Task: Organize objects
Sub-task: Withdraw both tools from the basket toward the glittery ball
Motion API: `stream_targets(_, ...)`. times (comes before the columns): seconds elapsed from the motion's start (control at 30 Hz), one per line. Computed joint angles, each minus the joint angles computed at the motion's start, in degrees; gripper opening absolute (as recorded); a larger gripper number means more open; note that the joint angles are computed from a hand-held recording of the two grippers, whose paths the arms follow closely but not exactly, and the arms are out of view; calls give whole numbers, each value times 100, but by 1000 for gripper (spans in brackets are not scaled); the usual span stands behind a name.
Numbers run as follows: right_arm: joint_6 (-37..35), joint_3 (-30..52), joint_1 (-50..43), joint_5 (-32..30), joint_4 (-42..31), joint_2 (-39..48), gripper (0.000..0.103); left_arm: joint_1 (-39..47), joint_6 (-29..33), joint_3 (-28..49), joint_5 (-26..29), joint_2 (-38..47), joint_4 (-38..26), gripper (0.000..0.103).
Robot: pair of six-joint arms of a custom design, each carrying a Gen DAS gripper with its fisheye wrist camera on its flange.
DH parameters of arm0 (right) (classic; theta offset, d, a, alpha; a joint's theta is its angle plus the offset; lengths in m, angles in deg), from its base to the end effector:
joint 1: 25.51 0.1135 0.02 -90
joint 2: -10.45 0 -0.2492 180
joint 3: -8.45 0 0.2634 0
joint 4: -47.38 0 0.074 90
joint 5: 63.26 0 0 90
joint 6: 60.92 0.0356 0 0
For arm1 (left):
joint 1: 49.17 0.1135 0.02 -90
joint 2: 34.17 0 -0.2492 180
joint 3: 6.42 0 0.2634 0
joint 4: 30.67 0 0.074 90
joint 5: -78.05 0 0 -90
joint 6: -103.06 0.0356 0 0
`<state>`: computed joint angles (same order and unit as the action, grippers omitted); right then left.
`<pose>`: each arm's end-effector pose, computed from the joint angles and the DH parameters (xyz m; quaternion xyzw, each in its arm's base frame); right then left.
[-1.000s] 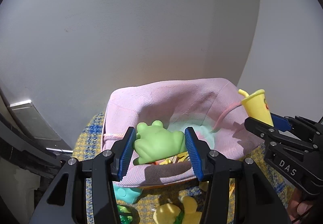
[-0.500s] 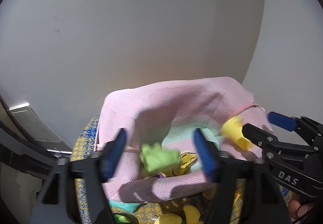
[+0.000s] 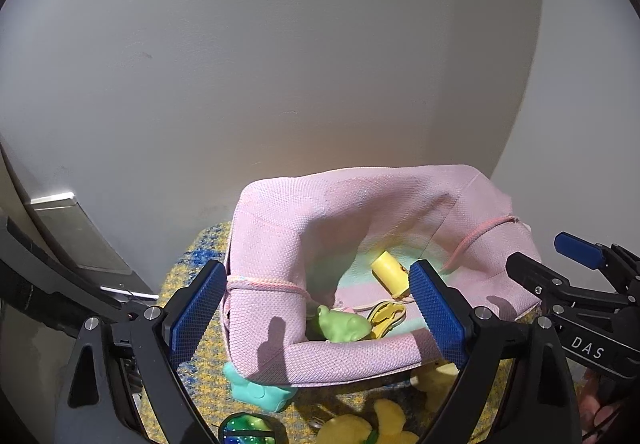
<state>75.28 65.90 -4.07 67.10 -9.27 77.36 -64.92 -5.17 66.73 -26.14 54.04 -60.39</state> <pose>0.2160 0.0601 0.2070 0.2666 0.8816 -0.1723 0.3492 0.3331 -0.0849 0.2177 -0.0673 0.9148 -0.0024 0.3982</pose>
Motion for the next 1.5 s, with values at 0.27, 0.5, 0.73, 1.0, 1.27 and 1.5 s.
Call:
stream_targets(0.27, 718, 176, 614, 322, -648, -30, 79, 4, -80, -457, 31, -643, -92, 98)
stream_targets(0.5, 1648, 248, 1215, 578, -1301, 23, 91, 30, -75, -1048, -95, -1384, -144, 103)
stream_targets(0.73, 2440, 149, 1710, 531, -1620, 91, 92, 264, -214, -1678, 116, -1977, -194, 103)
stream_targets(1.0, 3078, 93, 2250, 427, -1557, 606, 92, 431, -117, -2251, 112, -2301, -158, 103)
stream_targets(1.27, 3284, 54, 2503, 192, -1084, 1203, 92, 800, 26, -2864, 311, -2503, 49, 103)
stream_targets(1.5, 3492, -7, 2732, 75, -752, 1666, 92, 865, 48, -3287, 422, -2350, 375, 103)
